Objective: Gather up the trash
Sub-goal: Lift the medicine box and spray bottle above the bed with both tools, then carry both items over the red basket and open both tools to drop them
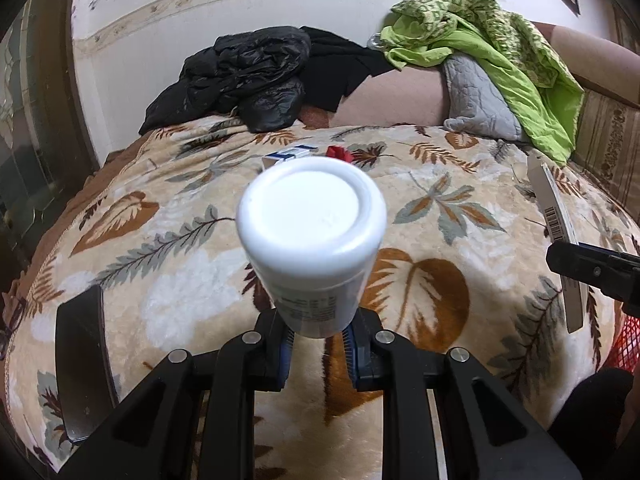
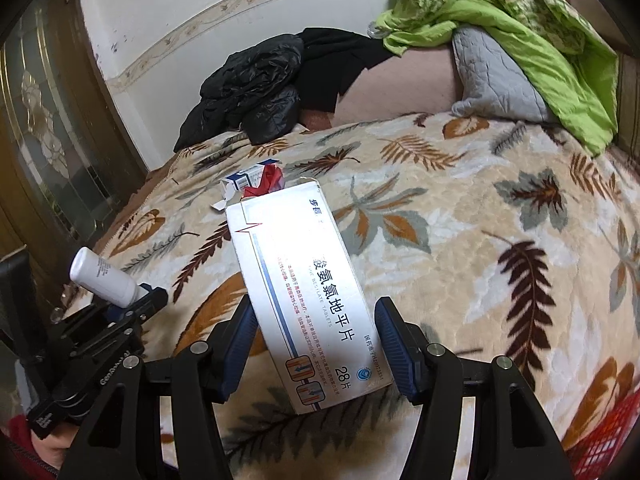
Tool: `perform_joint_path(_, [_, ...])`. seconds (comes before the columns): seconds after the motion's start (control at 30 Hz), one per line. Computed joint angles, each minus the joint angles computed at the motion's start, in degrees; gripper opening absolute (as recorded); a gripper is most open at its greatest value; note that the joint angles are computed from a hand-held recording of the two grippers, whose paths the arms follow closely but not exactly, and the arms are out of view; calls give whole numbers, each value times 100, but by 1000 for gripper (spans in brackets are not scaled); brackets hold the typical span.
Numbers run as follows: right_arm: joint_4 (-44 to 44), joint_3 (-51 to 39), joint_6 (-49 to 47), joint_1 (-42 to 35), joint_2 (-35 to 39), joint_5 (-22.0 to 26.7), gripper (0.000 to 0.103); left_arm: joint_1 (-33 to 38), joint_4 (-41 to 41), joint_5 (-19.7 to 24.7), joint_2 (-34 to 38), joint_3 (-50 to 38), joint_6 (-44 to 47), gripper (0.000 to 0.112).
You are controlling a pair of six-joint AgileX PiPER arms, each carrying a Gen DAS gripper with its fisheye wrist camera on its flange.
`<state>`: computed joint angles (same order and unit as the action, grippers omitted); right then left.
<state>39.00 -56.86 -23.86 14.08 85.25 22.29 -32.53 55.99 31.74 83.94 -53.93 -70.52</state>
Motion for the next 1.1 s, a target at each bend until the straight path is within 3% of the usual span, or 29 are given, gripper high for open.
perform_joint_path(0.63, [493,710,-383,-1149,-1476,921,64,-1126,-400,608,-187,-509,480,20])
perform_joint_path(1.1, [1024,1070,-1250,-3297,-2124,2039,64,-1935,-496,909,370,-1471,872,20])
